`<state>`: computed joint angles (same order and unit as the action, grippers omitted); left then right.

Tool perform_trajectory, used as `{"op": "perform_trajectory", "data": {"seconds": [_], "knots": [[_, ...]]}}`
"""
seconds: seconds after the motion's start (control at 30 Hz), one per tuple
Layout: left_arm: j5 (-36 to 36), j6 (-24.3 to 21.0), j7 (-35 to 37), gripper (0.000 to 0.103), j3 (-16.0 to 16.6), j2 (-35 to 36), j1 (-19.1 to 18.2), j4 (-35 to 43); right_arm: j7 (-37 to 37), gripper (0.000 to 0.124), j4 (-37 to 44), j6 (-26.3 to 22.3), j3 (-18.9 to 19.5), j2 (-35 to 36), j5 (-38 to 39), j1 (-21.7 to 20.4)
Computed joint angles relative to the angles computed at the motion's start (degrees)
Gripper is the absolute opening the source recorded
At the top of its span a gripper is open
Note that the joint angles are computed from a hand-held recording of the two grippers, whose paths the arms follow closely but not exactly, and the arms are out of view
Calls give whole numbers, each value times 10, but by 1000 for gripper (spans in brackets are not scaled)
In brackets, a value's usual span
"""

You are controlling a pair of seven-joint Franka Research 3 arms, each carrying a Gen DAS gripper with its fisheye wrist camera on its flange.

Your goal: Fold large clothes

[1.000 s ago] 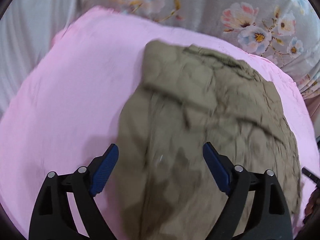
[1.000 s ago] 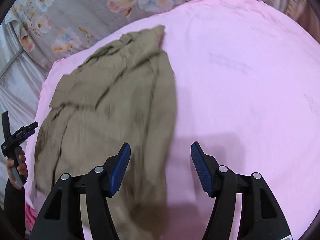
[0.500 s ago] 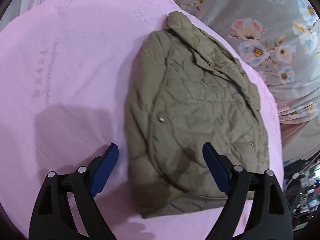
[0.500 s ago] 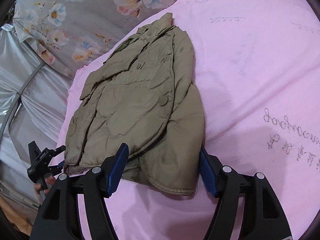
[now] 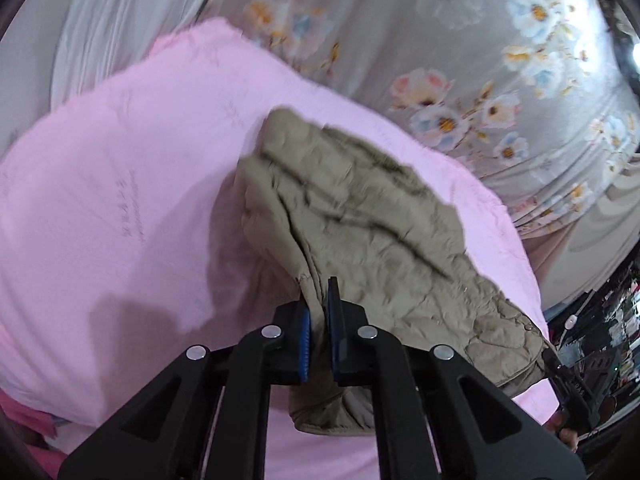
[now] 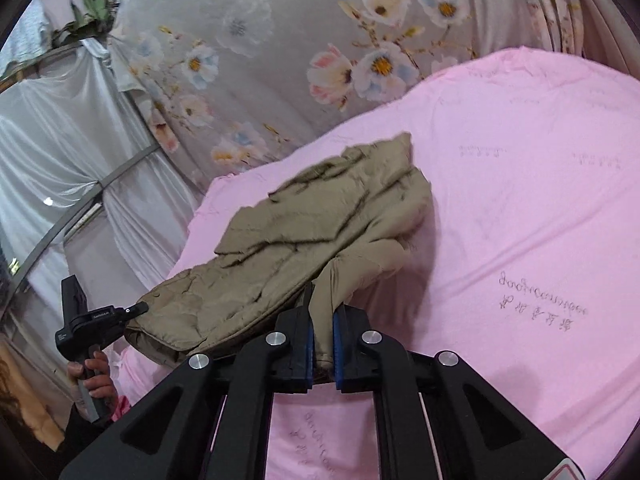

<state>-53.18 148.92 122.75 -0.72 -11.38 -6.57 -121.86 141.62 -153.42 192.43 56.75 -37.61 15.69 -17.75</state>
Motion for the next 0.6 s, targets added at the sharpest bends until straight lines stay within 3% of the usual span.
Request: {"op": "perform_trajectory", "data": {"seconds": [0.13, 0.27, 0.37, 0.43, 0.6], "knots": [[-30, -16, 23, 6, 29, -99, -10, -41, -11, 7, -2, -30, -33, -109, -11, 44], [-32, 14, 30, 6, 48, -137, -35, -27, -14, 7, 31, -22, -43, -140, -31, 10], [5, 38, 4, 7, 41, -85, -46, 33, -26, 7, 68, 13, -24, -88, -35, -55], [59, 49, -40, 7, 20, -31, -37, 79, -27, 7, 99, 20, 17, -42, -27, -128], [309, 53, -237, 7, -47, 117, 9, 195, 20, 7, 214, -81, 136, 14, -38, -304]]}}
